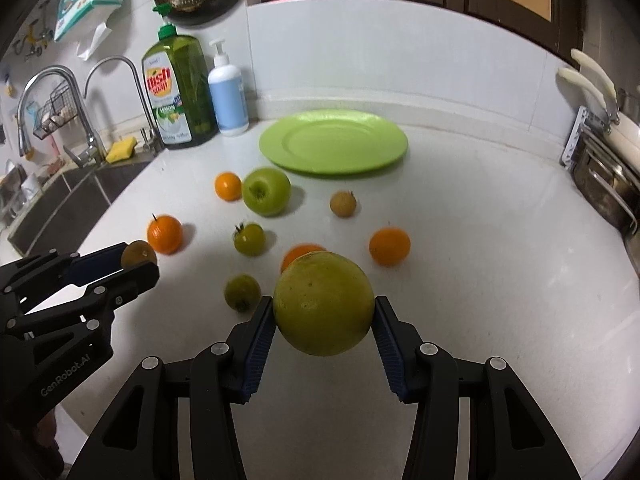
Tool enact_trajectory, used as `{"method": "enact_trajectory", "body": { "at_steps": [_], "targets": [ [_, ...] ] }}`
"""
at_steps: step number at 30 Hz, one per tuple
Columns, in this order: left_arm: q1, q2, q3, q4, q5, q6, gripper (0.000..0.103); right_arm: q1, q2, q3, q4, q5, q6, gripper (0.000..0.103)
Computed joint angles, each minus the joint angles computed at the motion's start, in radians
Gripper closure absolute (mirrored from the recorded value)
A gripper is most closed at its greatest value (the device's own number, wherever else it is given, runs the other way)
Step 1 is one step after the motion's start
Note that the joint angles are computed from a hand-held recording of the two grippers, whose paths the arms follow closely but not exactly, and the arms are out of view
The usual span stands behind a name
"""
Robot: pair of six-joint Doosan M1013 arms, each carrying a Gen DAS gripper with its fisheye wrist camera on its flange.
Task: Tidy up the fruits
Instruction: 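Close the left gripper on the kiwi while the right gripper grasps the yellow fruit, then carry the kiwi and yellow fruit onto the green plate and open both grippers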
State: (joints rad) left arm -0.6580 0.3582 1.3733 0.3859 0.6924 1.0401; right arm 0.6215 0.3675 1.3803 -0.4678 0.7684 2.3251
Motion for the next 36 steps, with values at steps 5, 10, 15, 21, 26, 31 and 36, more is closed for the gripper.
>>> {"method": "enact_trajectory", "body": {
  "at_steps": [5,10,15,21,26,31,36],
  "targets": [
    [0.017,0.002,-0.026,-0.047,-0.035,0.058,0.073,-0.005,0.002,-0.026,0.012,-0.021,0.008,0.053],
    [0.037,0.018,-0.067,-0.101,-0.044,0.129,0.073,-0.011,0.012,-0.06,0.012,-0.037,0.013,0.053],
    [0.049,0.041,-0.114,-0.11,-0.051,0.174,0.073,-0.019,0.031,-0.101,-0.007,-0.042,0.019,0.053],
    [0.063,0.077,-0.185,-0.124,-0.064,0.222,0.073,-0.037,0.066,-0.171,-0.015,-0.032,0.0,0.053],
    [0.081,0.125,-0.267,-0.189,-0.052,0.304,0.073,-0.055,0.101,-0.236,-0.006,-0.015,-0.034,0.053],
    [0.099,0.185,-0.366,-0.272,-0.001,0.384,0.073,-0.076,0.136,-0.294,0.023,0.004,-0.082,0.053],
    [0.116,0.265,-0.494,-0.343,0.09,0.45,0.073,-0.101,0.183,-0.361,0.086,0.039,-0.143,0.053]
  ]
}}
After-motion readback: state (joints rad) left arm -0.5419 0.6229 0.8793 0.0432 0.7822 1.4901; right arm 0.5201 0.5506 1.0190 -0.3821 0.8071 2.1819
